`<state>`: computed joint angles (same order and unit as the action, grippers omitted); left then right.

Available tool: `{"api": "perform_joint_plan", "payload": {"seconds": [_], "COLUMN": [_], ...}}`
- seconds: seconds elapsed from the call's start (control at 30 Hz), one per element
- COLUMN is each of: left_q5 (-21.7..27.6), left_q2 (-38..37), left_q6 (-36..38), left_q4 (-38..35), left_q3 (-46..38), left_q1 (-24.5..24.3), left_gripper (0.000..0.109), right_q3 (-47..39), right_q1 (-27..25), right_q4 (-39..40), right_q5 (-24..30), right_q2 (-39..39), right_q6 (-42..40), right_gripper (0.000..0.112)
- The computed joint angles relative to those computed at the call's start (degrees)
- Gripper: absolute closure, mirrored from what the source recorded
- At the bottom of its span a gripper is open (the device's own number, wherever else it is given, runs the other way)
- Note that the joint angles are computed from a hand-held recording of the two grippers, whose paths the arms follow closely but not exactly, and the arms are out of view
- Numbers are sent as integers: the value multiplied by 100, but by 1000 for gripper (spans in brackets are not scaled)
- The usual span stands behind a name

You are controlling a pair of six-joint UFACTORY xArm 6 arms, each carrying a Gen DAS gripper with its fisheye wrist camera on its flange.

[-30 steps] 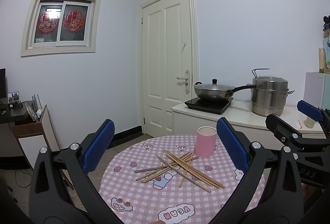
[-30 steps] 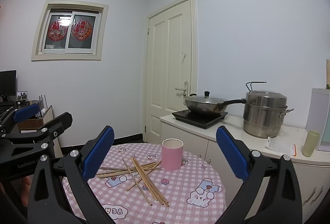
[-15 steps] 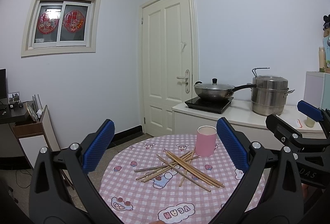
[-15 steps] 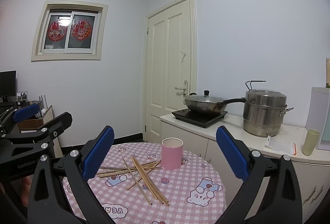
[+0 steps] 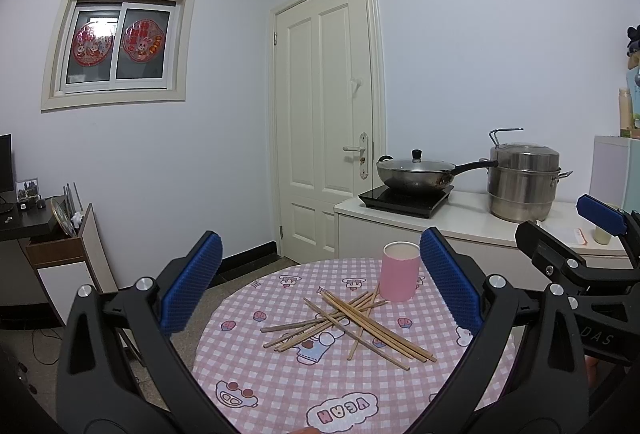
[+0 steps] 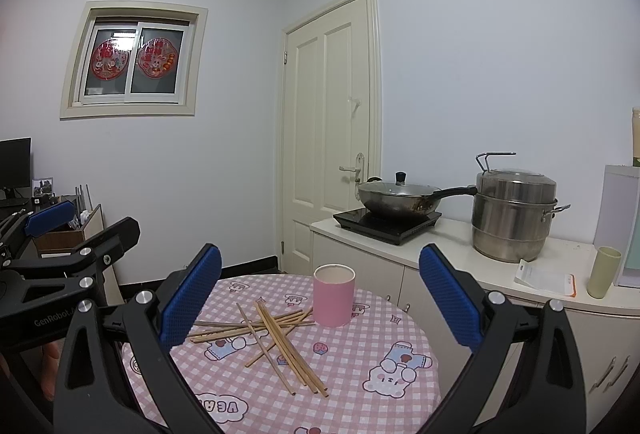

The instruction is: Organize utensils

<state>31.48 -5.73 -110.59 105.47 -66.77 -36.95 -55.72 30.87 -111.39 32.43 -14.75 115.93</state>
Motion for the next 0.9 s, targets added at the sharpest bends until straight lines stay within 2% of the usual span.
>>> {"api": "perform_joint_plan", "payload": {"seconds": [0.9], "left_q5": [-2], "left_q2": [38], "left_q6": [-17], "left_q4": [12], "left_q3": [14], "left_q1": [21], "left_gripper": [12], "right_q3": [-35], "right_q1": [9], "right_q4": [78], "right_q5": [-21], "right_q2": [36], "right_q6": [-60], "right_gripper": [17]}}
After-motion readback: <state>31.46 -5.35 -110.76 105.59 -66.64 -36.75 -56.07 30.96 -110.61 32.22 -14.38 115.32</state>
